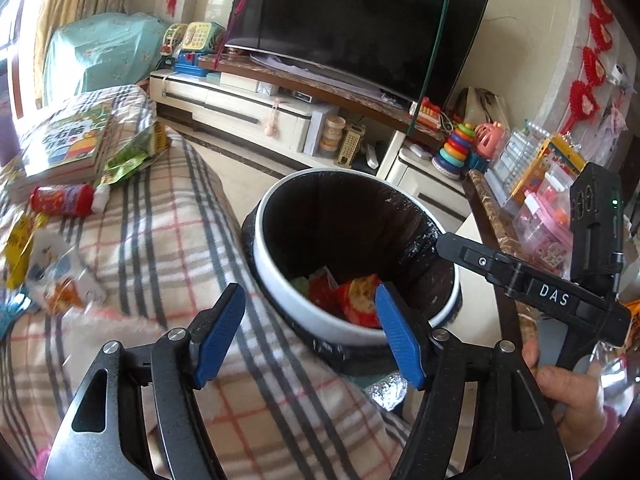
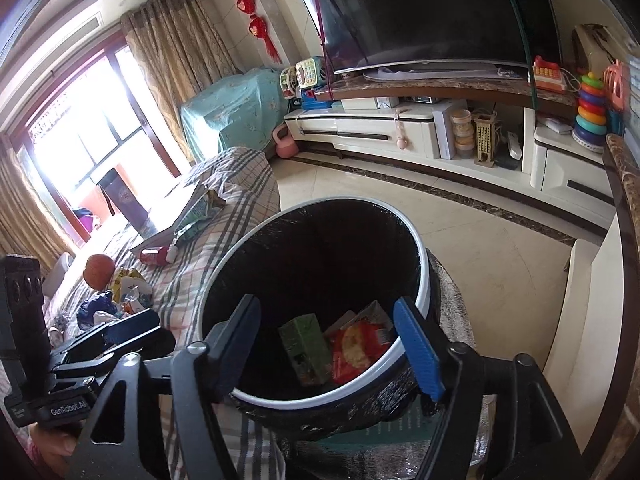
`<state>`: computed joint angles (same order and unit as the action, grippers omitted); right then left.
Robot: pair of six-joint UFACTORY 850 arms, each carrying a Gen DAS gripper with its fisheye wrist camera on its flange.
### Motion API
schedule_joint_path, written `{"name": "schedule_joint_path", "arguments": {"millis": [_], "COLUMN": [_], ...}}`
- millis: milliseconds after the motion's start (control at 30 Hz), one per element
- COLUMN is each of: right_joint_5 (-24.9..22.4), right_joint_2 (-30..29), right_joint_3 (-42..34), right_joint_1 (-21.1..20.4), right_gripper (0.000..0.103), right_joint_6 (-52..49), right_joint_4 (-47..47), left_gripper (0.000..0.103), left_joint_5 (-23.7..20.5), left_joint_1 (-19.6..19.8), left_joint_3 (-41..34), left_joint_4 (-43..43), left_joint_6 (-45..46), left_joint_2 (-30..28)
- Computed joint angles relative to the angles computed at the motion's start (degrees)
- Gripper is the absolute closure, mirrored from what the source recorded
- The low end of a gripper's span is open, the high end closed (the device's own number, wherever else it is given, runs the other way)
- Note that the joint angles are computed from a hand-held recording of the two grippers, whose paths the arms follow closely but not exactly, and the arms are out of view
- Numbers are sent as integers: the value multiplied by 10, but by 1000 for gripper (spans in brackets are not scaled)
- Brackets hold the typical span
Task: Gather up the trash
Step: 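Move both tools back over the bed toward the pink brush and tissue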
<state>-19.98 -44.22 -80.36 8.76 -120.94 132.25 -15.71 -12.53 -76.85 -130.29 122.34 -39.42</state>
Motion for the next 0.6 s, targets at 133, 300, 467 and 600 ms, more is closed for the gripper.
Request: {"name": "schedule_joint_path", "arguments": {"millis": [133, 300, 467, 600], "right_joint_5": [-19, -37, -43, -43], "right_joint_2": [13, 28, 33, 33], "right_joint_3": [22, 47, 59, 62], "right_joint_1": [7, 23, 43, 60], "right_gripper": [14, 11, 10, 10], "right_joint_6": [-33, -62, -71, -69], "right_joint_4": [43, 74, 82, 76], "left_gripper": [29, 28, 28, 28], "left_joint_5": [-18, -49, -68, -77], "left_joint_1": [5, 20, 38, 55], "left_joint_3": [45, 107, 154, 188], "left_joint_4": [-74, -121, -147, -173], "left_joint_6": [72, 105, 121, 143], "left_joint_2": [29, 66, 94, 113]}}
